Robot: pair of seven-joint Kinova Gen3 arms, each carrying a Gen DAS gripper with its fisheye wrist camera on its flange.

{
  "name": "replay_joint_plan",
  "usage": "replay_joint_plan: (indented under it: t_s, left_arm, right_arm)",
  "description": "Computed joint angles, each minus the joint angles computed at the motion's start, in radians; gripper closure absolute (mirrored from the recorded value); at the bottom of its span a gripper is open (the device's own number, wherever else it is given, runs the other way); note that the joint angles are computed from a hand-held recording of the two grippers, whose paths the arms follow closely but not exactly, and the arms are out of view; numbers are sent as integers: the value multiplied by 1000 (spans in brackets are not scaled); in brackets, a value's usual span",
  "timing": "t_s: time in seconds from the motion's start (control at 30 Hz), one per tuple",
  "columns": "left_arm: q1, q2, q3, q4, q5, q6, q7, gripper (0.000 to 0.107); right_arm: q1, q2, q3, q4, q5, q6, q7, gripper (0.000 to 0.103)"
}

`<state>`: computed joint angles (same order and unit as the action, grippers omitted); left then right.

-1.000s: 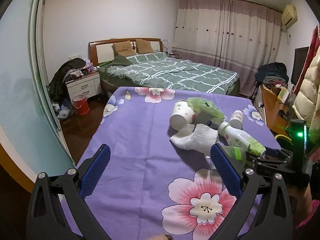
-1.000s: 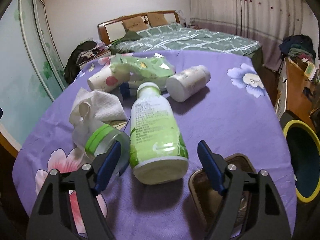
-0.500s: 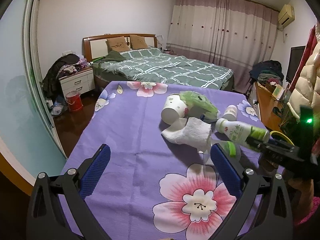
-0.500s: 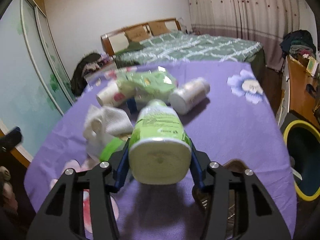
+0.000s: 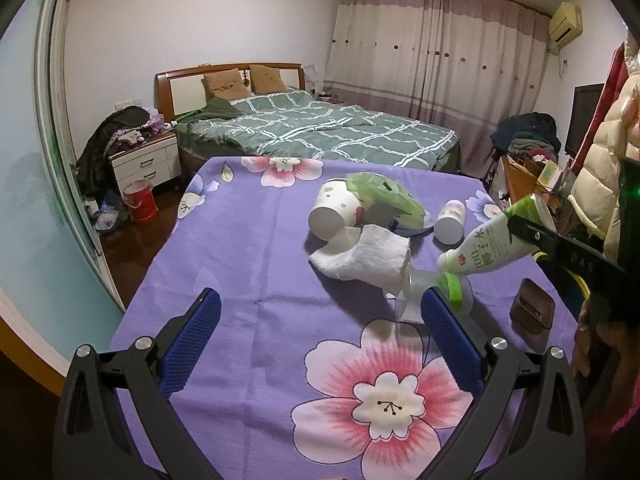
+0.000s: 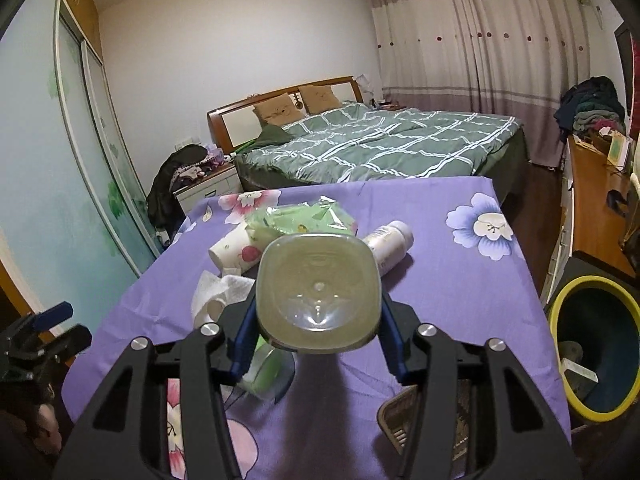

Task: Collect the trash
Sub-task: 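Grasp the green-labelled white bottle with the right tool and lift it, then carry the bottle over the bin and open the right tool while the left tool reaches the jar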

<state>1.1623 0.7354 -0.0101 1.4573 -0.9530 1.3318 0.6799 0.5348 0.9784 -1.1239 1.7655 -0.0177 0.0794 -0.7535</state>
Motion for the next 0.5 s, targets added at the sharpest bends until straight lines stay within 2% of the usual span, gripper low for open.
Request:
replay_joint_plan:
  t_s: [0.27, 0.5]
  left_arm:
    - [-7, 4, 1, -3, -2, -23, -17, 9]
    - [-16, 2, -2, 0, -12, -68, -34, 9]
  right_arm:
    - [19, 8, -40, -13, 14, -8, -6, 54]
    - [81, 31, -105, -15, 10, -5, 9, 54]
